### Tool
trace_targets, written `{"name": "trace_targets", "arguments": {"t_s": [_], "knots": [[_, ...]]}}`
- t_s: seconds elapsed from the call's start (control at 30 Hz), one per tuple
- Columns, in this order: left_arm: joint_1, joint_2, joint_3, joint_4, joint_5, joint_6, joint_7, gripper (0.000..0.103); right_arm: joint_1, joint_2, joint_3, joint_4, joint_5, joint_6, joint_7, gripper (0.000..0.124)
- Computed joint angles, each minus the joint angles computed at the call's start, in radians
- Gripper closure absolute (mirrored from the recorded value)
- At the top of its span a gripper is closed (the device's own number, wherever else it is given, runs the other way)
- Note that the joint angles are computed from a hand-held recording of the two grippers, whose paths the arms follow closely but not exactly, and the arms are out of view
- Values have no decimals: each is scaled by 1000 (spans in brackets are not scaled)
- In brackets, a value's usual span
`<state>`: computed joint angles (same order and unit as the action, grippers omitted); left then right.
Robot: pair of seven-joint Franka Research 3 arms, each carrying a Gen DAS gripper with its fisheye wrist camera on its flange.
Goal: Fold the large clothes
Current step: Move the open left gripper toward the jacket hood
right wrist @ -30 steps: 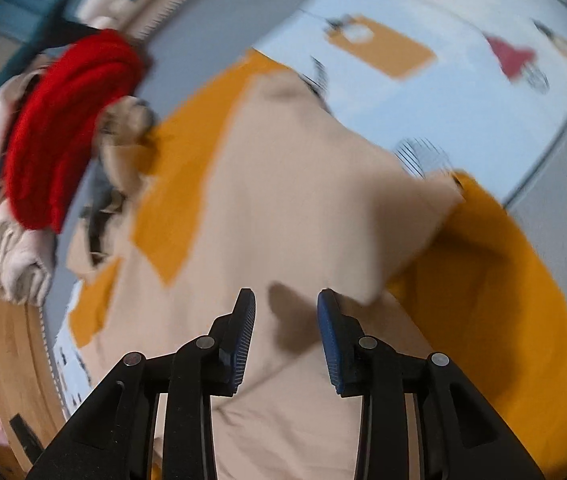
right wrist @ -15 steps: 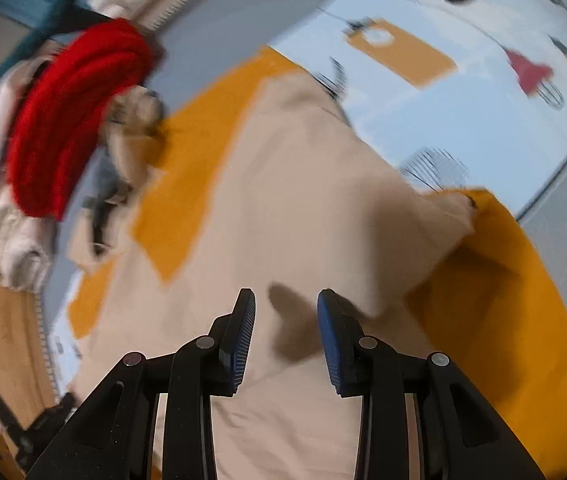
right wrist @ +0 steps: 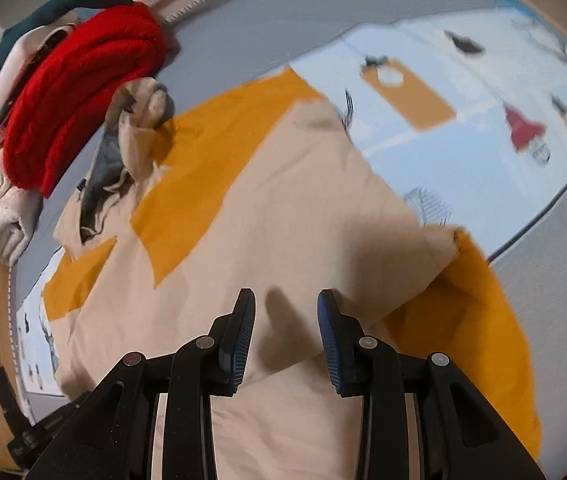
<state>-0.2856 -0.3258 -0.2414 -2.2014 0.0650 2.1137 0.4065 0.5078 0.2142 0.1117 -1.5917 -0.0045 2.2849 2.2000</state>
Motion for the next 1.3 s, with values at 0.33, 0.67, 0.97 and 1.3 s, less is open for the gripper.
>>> {"name": "trace_targets", "arguments": {"t_s": [0.33, 0.67, 0.97, 1.3], "knots": [[46, -40, -89, 86, 393, -15, -88, 60, 15, -105, 9, -25, -201, 205, -149, 90], [62, 4, -94, 174, 524, -37, -64, 55, -33, -206, 24, -99, -343, 290, -125, 90], [95, 434, 30, 568, 399, 46, 143, 66, -67, -173, 21, -55, -262, 157, -195, 90], [131, 905, 90, 1127, 157, -11, 364, 66, -78, -114, -7, -12, -230, 92, -135, 112]]}}
